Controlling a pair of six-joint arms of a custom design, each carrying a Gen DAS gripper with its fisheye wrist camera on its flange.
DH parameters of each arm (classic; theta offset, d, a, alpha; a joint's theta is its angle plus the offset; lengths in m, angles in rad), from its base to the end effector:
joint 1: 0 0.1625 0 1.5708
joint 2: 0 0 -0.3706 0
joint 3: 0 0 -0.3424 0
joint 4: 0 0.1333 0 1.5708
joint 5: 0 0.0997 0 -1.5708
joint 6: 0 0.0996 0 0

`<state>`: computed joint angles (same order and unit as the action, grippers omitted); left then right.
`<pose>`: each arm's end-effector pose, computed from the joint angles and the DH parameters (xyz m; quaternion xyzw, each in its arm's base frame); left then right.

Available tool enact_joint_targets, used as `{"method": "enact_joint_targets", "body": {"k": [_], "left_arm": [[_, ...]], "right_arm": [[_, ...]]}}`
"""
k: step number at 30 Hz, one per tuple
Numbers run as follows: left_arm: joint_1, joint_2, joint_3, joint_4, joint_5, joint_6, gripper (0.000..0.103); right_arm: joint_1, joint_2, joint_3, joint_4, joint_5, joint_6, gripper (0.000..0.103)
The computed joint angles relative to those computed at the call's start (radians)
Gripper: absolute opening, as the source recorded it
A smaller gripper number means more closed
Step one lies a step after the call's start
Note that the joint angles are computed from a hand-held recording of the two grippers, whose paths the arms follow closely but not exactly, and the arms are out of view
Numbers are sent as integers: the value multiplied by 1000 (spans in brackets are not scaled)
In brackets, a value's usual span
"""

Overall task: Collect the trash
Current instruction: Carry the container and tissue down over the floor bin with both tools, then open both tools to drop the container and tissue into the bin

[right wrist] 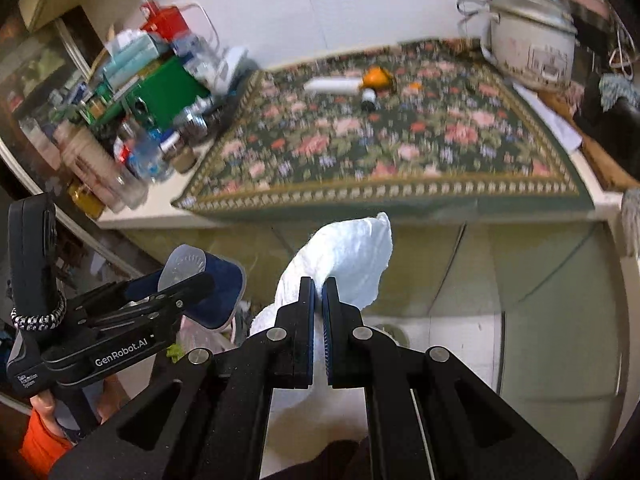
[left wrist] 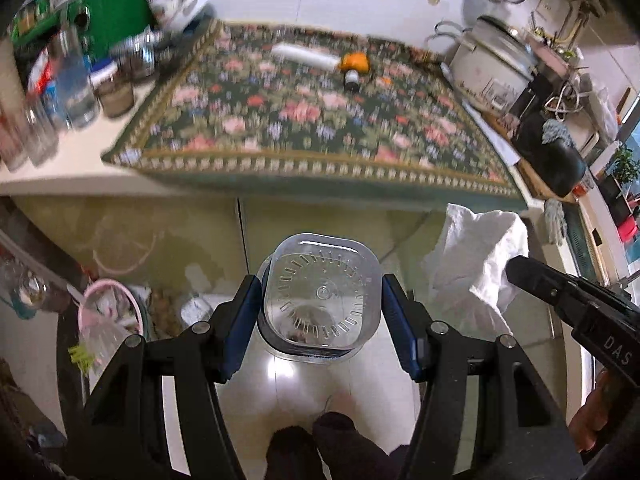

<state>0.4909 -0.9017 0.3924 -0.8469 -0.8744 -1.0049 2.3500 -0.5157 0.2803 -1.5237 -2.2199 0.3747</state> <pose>-0.4450 -0.4615 0.5242 0.0716 0.9326 -0.2422 0.2580 0.5918 -0.4952 0.3658 0.1602 -0.9304 0.2479 0.2175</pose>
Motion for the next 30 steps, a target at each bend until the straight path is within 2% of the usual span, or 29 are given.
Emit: {"method": "enact_joint_targets", "body": {"k": [7, 14, 18, 25, 30], "left_arm": [[64, -140, 397, -214, -51, -28, 60], [147, -240, 785, -498, -68, -25, 60], [201, -277, 976, -658, -77, -11, 60], [317, -312, 1265, -909, -109, -7, 60], [389, -281, 1355, -1024, -125, 9, 60]], "right_arm": [[-78, -145, 356, -109, 58, 28, 4], [-194, -248, 680, -308, 100, -36, 4], [-276, -271, 830, -417, 135, -69, 4], [-402, -236, 995, -568, 136, -137, 4], [-478, -162, 1011, -620, 171, -194, 4]]}}
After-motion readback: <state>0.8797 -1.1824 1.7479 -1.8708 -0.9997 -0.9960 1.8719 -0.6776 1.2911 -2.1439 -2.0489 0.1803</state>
